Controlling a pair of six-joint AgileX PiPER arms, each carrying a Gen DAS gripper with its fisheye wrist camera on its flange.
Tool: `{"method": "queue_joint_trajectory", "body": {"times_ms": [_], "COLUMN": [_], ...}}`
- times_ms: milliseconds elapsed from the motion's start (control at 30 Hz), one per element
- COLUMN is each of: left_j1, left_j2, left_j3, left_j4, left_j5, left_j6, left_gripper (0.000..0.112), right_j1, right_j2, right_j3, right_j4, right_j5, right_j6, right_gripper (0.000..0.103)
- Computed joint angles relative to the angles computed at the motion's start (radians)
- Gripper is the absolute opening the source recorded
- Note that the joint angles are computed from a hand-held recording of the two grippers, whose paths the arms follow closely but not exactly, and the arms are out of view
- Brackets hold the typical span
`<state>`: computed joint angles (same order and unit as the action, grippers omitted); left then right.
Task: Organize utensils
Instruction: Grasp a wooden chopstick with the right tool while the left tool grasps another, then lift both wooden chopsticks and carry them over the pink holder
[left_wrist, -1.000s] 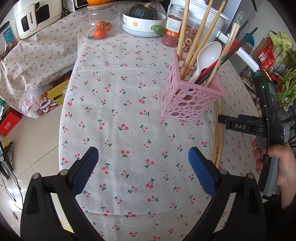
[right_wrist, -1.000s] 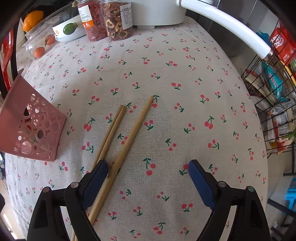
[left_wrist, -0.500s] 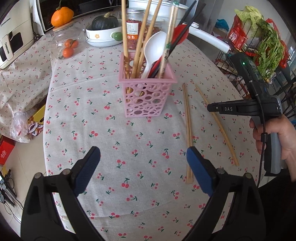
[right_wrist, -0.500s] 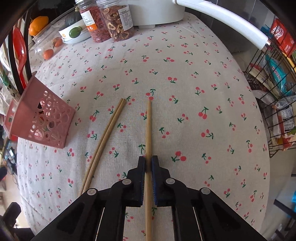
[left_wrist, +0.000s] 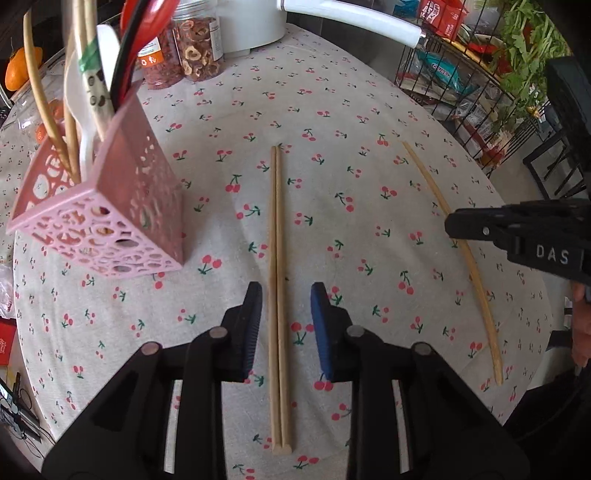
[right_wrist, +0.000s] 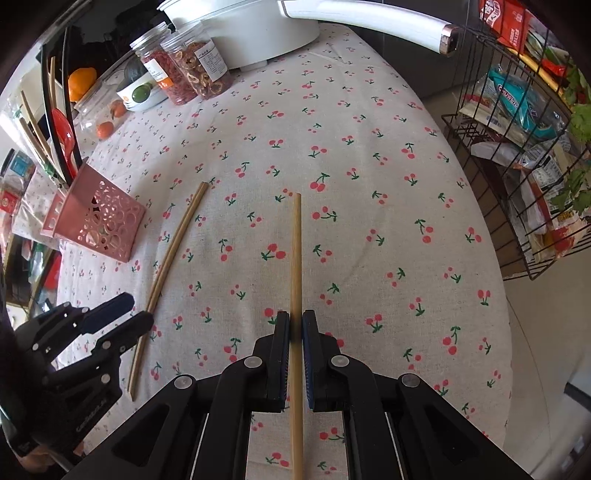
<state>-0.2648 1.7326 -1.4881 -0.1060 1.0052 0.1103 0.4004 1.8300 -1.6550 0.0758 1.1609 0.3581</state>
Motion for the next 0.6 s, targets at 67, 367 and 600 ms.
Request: {"method": "queue_joint_trajectory", "body": {"times_ms": [67, 367, 600], "left_j1": [-0.038, -0.102, -0.088], "left_j2": [0.041, 0.157, 0.147], "left_j3": [-0.045, -0.186, -0.195], "left_j4": [0.059, 0.208, 0.151], "left_j5": [-0.006, 0.049, 0.125], "left_j6": [-0.064, -0.245, -0.253], "left_gripper": [0.029, 0.029, 0.013], "right_j1": [-0.012, -0.035, -0.06], "right_j2": [-0.013, -0.035, -0.091], "right_j3": [0.018, 0.02, 0.076], "right_j4": [0.019, 0.088, 0.117], "right_j5": [-0.003, -0.008, -0.032], "right_j6": [-0.016, -0.06, -0.052], "right_gripper": [0.007, 0.007, 0.007]}}
